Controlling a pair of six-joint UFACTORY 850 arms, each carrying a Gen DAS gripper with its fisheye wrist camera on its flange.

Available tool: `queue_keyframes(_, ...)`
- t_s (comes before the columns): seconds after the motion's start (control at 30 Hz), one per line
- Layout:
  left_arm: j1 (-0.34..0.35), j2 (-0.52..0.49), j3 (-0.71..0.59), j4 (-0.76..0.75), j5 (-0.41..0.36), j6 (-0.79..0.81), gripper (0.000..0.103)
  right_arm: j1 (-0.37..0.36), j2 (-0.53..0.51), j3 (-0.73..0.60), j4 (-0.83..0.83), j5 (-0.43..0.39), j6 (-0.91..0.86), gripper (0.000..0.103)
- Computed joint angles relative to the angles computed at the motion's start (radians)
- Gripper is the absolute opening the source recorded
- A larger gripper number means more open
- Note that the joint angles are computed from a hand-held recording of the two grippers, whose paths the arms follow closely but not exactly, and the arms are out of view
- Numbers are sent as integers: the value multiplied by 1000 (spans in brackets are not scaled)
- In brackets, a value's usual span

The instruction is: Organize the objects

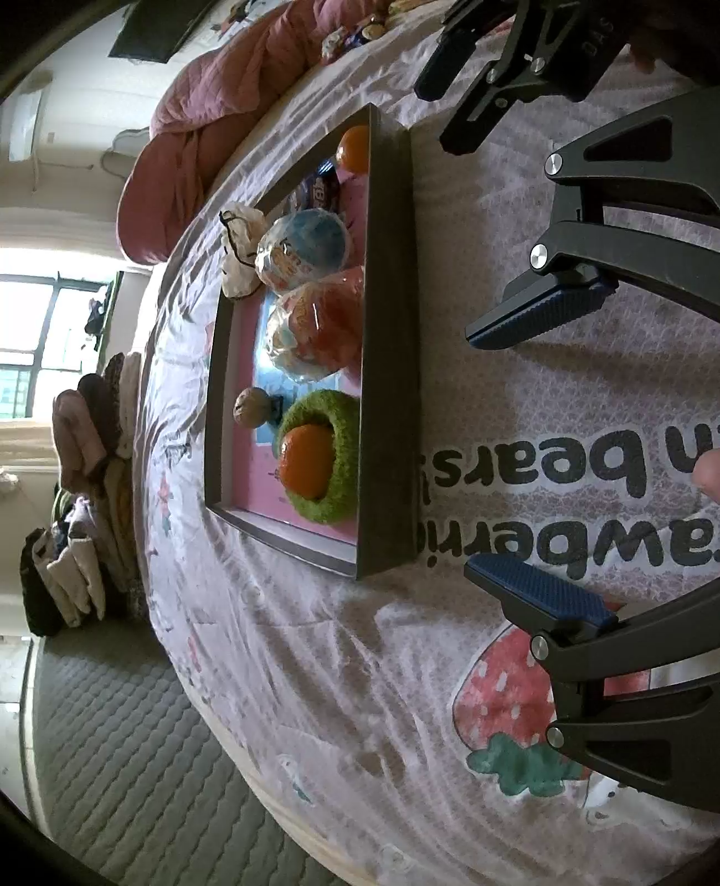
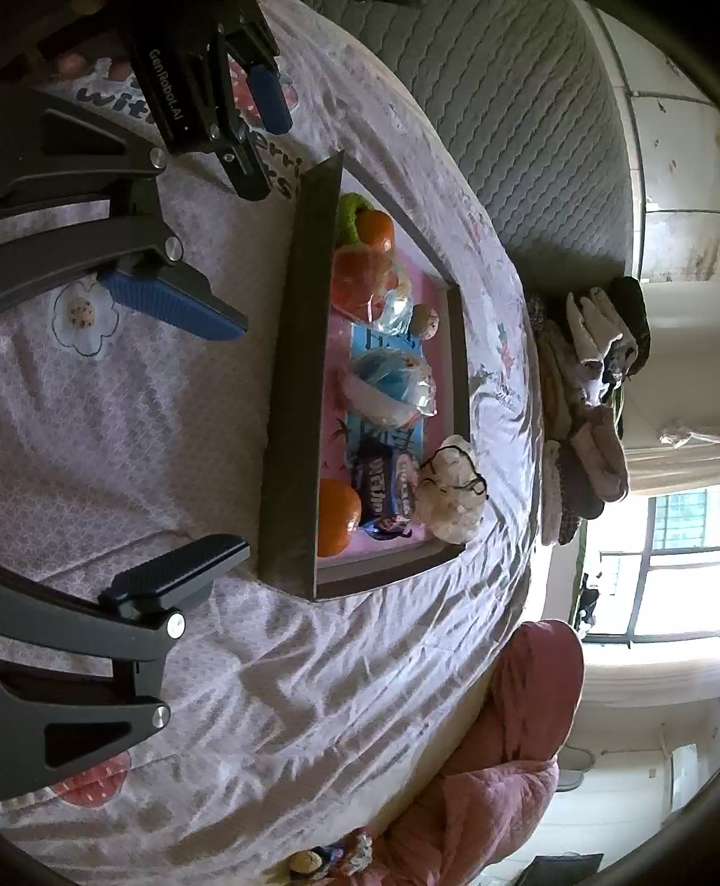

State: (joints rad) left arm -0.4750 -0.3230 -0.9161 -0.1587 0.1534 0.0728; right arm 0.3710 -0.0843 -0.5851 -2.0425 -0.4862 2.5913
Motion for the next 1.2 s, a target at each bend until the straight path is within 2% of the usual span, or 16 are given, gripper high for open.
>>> queue_keyframes(0.27, -5, -11, 4, -48, 15, 60, 77, 4, -5, 9, -17, -9, 28, 72)
queue_keyframes(1.2, -8, -12, 23, -14, 62, 30, 77, 5, -10, 21, -45, -7, 64, 72)
